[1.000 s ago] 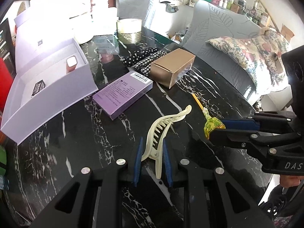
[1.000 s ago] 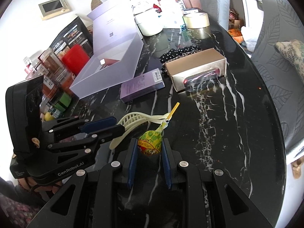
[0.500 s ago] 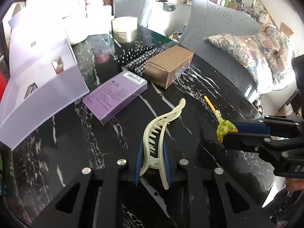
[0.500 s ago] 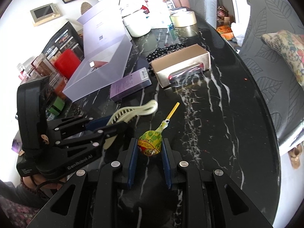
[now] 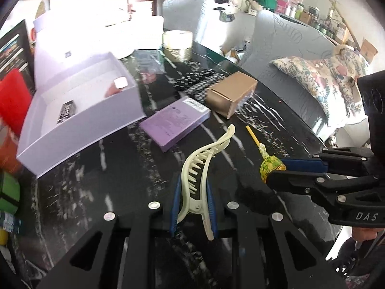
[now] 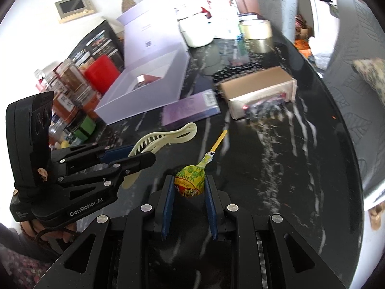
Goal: Organize rigid objects
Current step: 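Carry the hair clip and lollipop toward the open white box with both grippers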
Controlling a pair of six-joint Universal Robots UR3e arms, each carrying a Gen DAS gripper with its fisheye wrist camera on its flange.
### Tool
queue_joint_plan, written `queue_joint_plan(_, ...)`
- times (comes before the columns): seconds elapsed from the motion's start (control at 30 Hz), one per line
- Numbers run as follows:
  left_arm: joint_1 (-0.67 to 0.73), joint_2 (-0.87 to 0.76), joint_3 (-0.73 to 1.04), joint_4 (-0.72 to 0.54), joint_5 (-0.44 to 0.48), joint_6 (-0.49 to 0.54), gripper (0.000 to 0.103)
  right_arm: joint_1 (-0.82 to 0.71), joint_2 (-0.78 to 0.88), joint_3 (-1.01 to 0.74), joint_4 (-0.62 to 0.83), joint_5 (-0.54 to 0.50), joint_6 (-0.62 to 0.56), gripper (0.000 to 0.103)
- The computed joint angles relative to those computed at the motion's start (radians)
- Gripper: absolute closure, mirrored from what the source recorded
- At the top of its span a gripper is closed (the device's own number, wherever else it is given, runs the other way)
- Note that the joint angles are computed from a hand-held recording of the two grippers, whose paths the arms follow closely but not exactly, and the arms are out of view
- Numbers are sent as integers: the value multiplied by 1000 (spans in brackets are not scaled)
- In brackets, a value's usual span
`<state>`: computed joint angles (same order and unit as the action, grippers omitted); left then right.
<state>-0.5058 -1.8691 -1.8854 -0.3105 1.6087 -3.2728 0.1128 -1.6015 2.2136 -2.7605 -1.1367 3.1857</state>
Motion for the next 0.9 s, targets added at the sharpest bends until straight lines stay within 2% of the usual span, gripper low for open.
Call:
queue_joint_plan(0.5, 64, 281, -227, 18, 92, -51, 83, 165, 172, -196, -28, 32, -1, 78)
queue_joint_plan(0.9, 133, 440, -290, -16, 136, -54, 83, 257, 290, -423, 32, 38, -45, 78)
